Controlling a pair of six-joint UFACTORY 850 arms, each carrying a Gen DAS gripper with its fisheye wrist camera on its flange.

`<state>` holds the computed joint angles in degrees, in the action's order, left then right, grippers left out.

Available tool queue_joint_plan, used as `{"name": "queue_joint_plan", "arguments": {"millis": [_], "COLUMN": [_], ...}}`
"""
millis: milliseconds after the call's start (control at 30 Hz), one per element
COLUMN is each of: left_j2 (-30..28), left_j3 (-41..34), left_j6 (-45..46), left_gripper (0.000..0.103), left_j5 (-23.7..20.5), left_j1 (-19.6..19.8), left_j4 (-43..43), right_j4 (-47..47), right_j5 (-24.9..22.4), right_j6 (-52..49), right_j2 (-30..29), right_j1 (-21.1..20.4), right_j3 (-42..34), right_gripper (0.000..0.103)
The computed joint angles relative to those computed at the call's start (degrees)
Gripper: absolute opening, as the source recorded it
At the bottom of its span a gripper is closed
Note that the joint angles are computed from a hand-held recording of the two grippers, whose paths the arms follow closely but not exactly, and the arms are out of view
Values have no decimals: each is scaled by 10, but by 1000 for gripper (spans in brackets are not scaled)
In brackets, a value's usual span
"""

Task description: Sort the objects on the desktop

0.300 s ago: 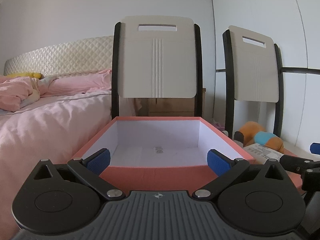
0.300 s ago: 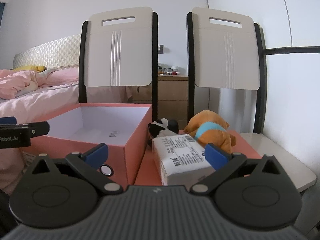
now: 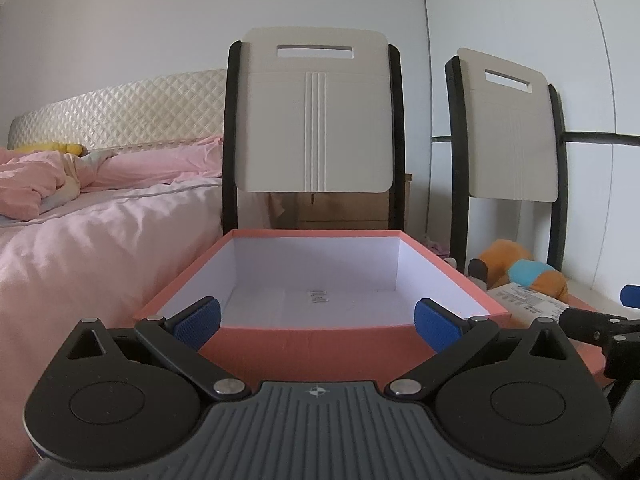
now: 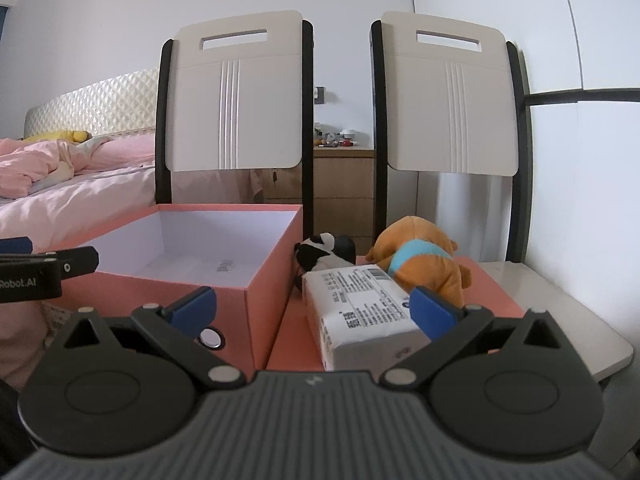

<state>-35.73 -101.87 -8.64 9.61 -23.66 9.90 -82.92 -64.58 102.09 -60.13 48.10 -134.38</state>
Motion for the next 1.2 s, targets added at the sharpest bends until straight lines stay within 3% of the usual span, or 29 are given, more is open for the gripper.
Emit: {"name": "queue_joint_plan", "arguments": {"millis": [1200], "left_j2": [-5], "left_j3": [-4], "left_j6": [112], "left_gripper": [103], "left_j5": [-3], "left_j1": [-5], "left_j4": [-107], "right_j4": [5], "right_j5": [-3], "right_j6": [11], "right_j2": [11], "right_j1": [0], "right_j3": [15], "right_gripper": [103]}}
